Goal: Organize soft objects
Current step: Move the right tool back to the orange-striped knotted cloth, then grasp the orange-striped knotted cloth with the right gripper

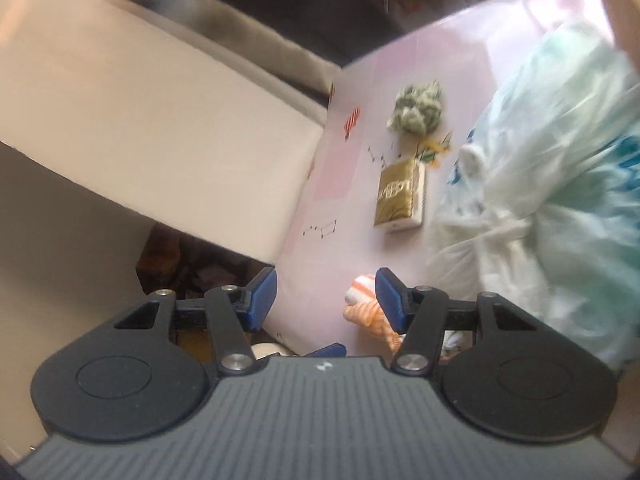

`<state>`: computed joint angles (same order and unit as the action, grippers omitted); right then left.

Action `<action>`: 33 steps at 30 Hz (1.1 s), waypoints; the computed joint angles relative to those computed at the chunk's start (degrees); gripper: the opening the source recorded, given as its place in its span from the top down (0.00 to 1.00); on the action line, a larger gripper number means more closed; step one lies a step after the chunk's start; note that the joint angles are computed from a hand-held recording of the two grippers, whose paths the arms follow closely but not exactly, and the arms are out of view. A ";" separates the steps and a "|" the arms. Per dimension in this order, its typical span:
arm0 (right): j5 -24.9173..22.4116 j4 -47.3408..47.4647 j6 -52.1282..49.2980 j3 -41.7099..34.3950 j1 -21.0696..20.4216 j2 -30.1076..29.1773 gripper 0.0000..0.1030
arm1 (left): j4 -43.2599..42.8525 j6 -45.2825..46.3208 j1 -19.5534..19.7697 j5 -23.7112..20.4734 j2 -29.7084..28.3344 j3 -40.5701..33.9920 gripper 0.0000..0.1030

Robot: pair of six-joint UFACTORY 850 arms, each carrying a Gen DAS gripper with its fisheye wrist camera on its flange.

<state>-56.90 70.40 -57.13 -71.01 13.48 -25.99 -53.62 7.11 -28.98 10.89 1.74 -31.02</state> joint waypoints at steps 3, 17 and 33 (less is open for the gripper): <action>4.73 -4.10 3.18 -1.02 4.62 -1.66 0.51 | 8.01 -7.66 0.26 0.36 0.26 0.81 0.43; 11.17 -7.47 10.79 4.24 7.87 0.62 0.50 | 42.61 -40.97 2.80 0.83 -0.42 1.88 0.41; 21.33 -3.32 5.10 6.40 9.21 2.73 0.49 | 56.77 -53.65 4.87 -1.14 -3.59 -0.93 0.41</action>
